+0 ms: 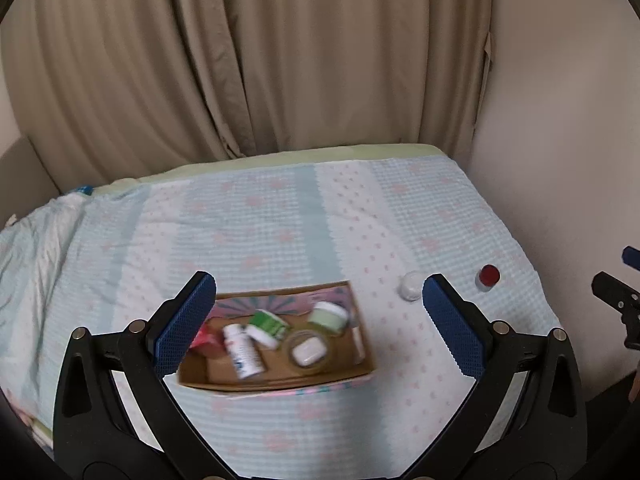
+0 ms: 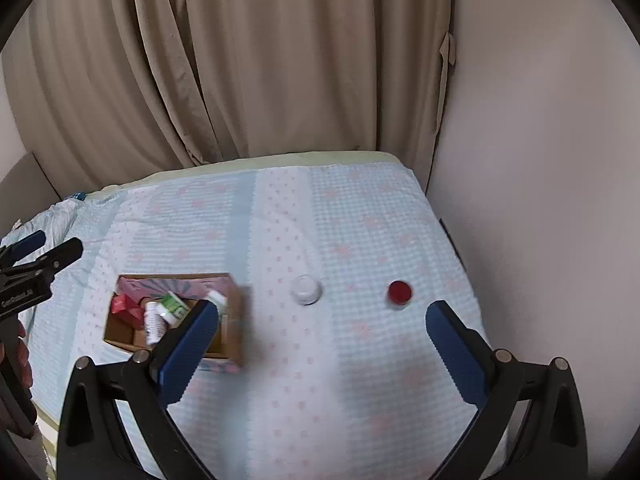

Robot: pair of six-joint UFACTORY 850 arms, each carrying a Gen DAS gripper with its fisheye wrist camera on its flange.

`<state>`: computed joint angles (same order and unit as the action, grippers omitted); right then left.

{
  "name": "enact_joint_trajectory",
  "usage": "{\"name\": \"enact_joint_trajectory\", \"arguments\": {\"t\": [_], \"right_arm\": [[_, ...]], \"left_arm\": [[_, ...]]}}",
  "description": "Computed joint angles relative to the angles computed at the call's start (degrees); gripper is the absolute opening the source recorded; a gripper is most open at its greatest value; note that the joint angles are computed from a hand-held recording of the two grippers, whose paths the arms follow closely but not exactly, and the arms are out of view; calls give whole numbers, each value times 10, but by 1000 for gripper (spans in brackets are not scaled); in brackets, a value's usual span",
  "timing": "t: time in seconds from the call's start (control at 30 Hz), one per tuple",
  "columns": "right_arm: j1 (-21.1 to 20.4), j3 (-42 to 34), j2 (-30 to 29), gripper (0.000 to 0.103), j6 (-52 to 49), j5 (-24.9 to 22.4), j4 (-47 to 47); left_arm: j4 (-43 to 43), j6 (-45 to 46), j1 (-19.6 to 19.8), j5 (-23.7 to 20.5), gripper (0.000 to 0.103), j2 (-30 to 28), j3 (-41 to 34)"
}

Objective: Organize rigid objects
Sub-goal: 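Move both tools back toward the small white jar and red tin, then grasp the small white jar with the left tool while the right tool grasps the red tin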

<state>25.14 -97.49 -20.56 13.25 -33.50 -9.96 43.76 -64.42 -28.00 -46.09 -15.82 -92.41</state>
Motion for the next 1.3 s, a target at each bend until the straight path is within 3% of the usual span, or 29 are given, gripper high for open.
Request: {"name": "enact_joint_trajectory", "arguments": {"t": [0.17,0.37,0.53,0.93,1.1,1.3], "right_arm": [[-49,-11,-23,103,-111,22,51],[-92,-31,-72,103,-177,41,120],[-112,-46,-112,103,-186,51,141],[-123,-113,-250,103,-108,96,104],[-120,-165,-322,88,-112,93,99],[-117,-234,-391,85,-101,85,76]], "left_arm": [[16,-46,-30,-39,103,-90,-94],[8,-53,-44,-41,103,-177,-166],[-24,-38,-38,-18,103,-246,-211],[-50,5,-25,10,102,-457,-378],[-82,47,-12,7,95,-547,-475],[-122,105,0,-31,84,-647,-623]]}}
